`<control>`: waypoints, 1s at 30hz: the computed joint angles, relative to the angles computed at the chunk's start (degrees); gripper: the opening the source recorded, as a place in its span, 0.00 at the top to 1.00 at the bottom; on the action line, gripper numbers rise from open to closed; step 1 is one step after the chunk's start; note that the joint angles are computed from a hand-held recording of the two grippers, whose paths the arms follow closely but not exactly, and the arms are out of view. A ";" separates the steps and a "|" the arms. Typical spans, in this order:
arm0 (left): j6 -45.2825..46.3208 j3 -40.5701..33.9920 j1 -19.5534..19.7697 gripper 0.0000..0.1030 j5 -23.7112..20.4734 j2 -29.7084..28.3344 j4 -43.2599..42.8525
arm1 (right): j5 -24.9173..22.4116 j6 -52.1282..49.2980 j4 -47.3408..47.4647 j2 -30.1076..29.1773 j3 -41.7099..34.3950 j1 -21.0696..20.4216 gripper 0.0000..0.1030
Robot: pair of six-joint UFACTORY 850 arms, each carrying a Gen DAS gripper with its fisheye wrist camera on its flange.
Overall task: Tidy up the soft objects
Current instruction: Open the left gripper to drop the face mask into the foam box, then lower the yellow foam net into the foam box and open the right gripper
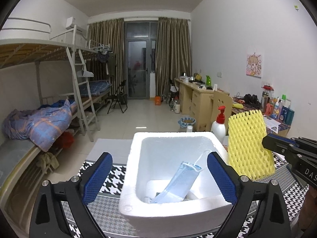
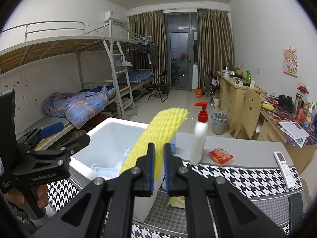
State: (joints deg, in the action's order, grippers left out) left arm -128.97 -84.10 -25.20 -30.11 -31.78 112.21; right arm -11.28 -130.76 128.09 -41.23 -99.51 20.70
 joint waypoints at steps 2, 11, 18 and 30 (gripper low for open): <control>-0.28 0.36 -0.11 0.05 -1.30 0.14 -0.12 | -0.04 1.23 -1.34 -0.32 -0.52 0.15 0.89; -2.17 2.50 0.10 0.03 -3.79 1.09 -0.45 | 0.71 15.02 -15.43 -2.50 -3.90 0.70 0.89; -3.26 4.09 0.35 0.03 -4.55 1.81 0.85 | 1.03 21.79 -23.05 -3.56 -5.69 1.33 0.89; -4.70 5.61 0.45 0.03 -5.21 2.52 1.06 | 1.52 40.47 -42.54 -6.53 -10.54 2.60 0.89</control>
